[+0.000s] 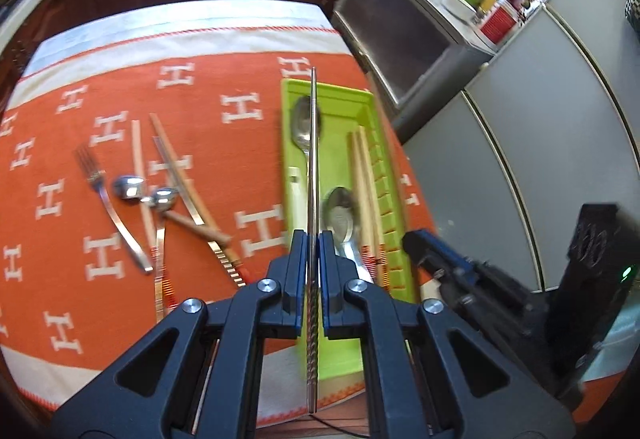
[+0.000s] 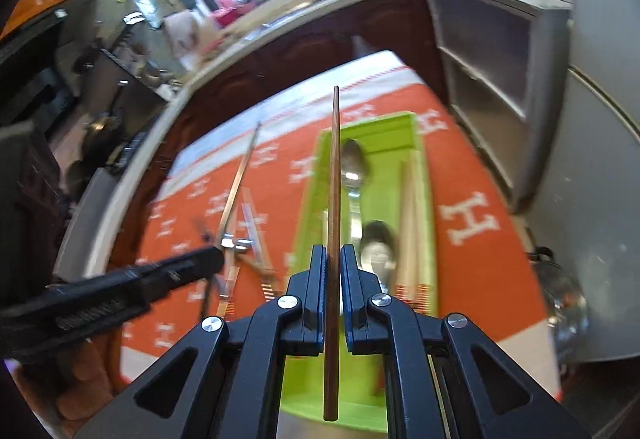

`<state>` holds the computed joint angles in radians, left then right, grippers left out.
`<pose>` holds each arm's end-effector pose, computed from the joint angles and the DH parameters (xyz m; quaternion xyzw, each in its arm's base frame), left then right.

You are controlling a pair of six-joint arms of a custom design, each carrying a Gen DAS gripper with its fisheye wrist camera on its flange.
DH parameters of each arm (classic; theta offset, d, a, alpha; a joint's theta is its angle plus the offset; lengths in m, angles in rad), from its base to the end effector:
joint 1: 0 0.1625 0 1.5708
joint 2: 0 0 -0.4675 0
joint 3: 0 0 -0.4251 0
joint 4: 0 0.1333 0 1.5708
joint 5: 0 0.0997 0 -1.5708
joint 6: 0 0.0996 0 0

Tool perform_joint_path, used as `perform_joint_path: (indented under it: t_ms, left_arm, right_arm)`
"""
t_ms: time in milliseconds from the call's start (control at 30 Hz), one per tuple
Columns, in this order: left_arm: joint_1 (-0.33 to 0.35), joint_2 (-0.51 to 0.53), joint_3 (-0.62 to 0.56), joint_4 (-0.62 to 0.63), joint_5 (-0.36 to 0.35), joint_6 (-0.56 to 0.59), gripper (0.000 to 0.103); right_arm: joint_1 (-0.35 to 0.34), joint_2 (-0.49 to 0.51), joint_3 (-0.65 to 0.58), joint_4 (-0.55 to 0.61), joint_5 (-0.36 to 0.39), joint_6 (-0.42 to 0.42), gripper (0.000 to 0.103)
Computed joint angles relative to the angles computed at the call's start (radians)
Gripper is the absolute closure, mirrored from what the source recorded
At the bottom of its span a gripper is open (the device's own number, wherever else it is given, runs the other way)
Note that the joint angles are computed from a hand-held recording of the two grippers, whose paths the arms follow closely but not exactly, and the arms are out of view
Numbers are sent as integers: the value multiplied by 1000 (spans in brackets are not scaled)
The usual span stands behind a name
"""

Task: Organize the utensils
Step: 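Carry both chopsticks into the green tray and open both tools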

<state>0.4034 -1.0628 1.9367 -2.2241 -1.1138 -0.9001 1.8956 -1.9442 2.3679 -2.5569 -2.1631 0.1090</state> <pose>-0.4620 -0.3899 0.1360 0.1537 0.9561 -0.1386 0.2073 0.1839 -0.3025 0.4063 0.0184 -0.9223 0.3195 0.2167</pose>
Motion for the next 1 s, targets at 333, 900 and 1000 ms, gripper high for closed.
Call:
perform_joint_path:
  t_ms: [333, 900, 1000]
  left_arm:
    - [43, 108, -71, -34, -85, 52, 99]
    - [62, 154, -119, -11, -157, 50, 99]
    - [59, 147, -111, -3, -155, 58, 99]
  right_arm:
    - [-118, -24, 43, -47, 2, -40, 85]
    - [-89, -68, 59, -177, -108, -25, 79]
    - [-76, -71, 61, -161, -117, -8, 79]
